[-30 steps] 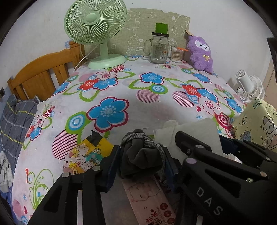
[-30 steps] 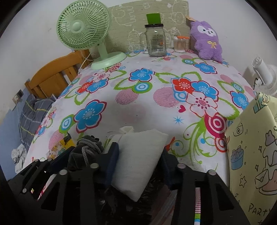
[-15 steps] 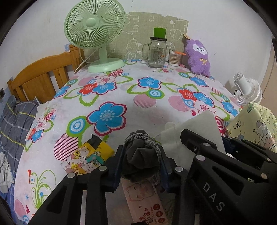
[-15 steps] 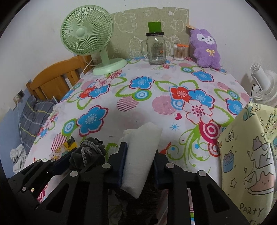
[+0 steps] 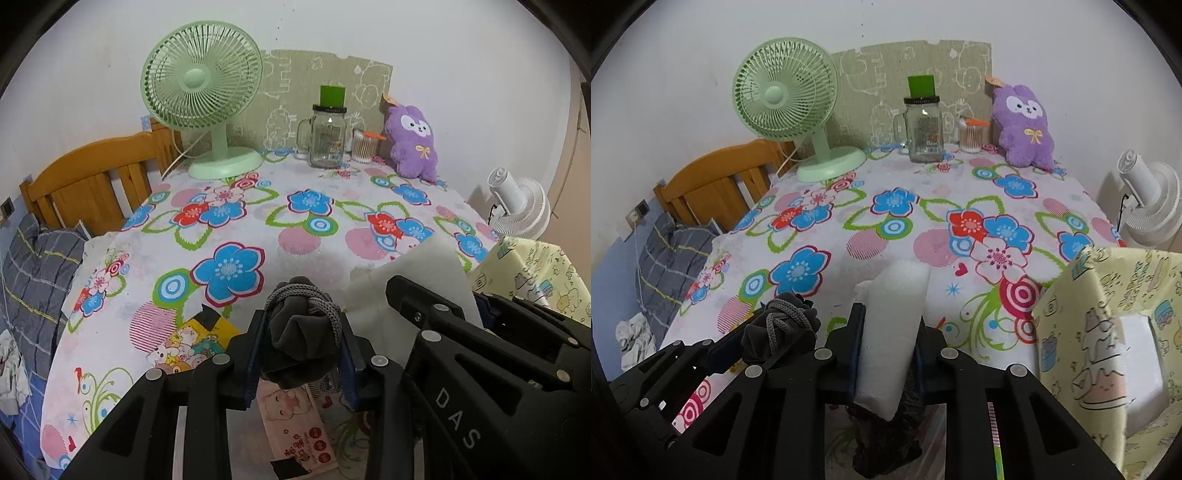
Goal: Organize soft objects
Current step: 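Lift the grey sock with the left tool while the right tool lifts the white cloth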
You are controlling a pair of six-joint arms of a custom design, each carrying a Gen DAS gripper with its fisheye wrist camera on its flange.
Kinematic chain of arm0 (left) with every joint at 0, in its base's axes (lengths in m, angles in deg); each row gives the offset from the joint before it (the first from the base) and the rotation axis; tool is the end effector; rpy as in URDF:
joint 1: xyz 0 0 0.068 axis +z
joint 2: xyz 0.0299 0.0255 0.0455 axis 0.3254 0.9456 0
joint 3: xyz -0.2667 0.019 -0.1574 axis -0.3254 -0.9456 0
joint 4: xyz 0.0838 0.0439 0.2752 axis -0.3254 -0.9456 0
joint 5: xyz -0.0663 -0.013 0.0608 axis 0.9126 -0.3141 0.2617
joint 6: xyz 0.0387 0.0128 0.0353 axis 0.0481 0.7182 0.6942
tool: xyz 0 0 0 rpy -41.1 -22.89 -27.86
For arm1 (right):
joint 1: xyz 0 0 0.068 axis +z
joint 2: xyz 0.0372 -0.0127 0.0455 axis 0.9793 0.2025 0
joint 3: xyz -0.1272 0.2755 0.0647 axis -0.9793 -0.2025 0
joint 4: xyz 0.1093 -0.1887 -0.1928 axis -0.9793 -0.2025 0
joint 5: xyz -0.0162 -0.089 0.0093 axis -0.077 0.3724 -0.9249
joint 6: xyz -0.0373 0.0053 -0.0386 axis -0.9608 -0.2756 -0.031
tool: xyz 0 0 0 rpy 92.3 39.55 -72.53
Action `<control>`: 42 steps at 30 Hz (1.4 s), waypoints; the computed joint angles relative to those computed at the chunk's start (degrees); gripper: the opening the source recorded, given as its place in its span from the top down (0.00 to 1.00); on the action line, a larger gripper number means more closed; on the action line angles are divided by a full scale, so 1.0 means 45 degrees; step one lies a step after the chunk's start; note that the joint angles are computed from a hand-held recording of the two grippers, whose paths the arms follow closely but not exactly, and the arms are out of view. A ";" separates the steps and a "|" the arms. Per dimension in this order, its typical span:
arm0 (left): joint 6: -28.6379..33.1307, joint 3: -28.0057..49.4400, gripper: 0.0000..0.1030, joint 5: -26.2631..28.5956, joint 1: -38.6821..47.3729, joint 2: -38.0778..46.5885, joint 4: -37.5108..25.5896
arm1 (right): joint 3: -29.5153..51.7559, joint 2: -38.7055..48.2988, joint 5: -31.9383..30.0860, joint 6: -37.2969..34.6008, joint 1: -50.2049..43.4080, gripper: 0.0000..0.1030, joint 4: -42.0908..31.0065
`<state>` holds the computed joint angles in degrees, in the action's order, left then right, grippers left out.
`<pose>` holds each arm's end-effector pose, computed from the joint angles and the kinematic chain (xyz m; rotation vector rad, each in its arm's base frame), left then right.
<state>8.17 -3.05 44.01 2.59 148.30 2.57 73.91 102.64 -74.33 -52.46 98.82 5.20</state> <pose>0.2986 -0.0880 0.0350 0.2684 2.3227 -0.1708 0.2950 0.1031 0.0409 0.0866 2.3544 0.1198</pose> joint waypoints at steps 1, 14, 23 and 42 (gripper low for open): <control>-0.0021 -0.0053 0.66 -0.0018 -0.0029 -0.0107 0.0001 | -0.0084 -0.0150 0.0083 0.0006 0.0032 0.76 -0.0025; -0.0261 -0.1038 0.66 -0.0433 -0.0547 -0.1890 0.0026 | -0.1230 -0.2285 0.0640 -0.0096 0.0232 0.76 -0.0301; -0.0397 -0.1475 0.66 -0.0694 -0.0864 -0.3104 -0.0316 | -0.1778 -0.3786 0.0804 -0.0189 0.0295 0.76 -0.0785; -0.0506 -0.1681 0.66 -0.1079 -0.1428 -0.4172 -0.0801 | -0.2200 -0.5364 0.1076 -0.0390 0.0264 0.76 -0.1596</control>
<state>5.89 -10.62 39.15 -3.84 129.52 -1.03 64.02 78.51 -69.49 -54.21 100.01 -1.98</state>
